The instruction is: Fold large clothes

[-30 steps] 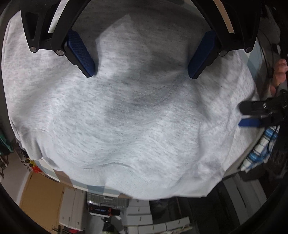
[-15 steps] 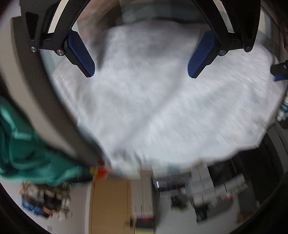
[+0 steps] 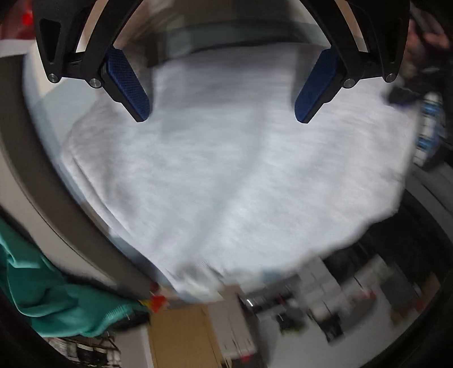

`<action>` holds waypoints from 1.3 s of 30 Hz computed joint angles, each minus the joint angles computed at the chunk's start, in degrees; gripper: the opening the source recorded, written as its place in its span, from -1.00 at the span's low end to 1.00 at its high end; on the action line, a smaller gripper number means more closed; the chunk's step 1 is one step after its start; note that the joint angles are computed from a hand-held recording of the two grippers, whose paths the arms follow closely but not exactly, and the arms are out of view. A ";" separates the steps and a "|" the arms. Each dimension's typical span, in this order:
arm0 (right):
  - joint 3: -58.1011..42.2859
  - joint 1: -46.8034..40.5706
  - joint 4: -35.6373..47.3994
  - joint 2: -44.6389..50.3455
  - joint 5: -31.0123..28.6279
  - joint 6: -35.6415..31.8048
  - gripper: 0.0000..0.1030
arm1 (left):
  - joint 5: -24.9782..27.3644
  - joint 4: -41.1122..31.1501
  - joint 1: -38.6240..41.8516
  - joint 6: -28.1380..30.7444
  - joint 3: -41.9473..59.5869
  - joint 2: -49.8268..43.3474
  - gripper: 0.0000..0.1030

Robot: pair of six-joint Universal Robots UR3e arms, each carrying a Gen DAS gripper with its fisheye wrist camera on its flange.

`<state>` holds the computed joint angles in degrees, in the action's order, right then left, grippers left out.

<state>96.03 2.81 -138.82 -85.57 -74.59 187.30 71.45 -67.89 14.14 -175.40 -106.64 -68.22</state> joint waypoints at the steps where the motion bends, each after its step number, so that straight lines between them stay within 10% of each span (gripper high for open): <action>1: 0.05 1.23 -2.17 -0.49 -0.11 -0.36 1.00 | -0.95 -0.44 -0.14 0.17 0.56 0.93 0.98; 6: -9.24 10.53 -3.80 4.69 -3.07 -3.47 1.00 | 12.66 6.08 -10.27 -3.04 2.13 1.53 0.98; 16: -14.95 17.57 0.23 17.47 -9.04 -3.93 1.00 | 4.86 6.15 -2.45 0.32 -3.36 -0.69 0.98; 24: 14.23 -6.99 -10.97 -4.63 20.68 2.53 1.00 | -0.21 -1.27 -5.05 -0.37 5.89 -0.91 0.98; 29: 27.36 -26.32 -1.66 -18.11 31.38 -0.69 1.00 | 5.31 2.74 -15.54 -4.30 12.55 -9.91 0.98; 39: 21.01 -22.34 -2.01 -4.87 33.61 3.88 1.00 | 12.89 7.80 -20.57 -5.52 10.74 -12.78 0.98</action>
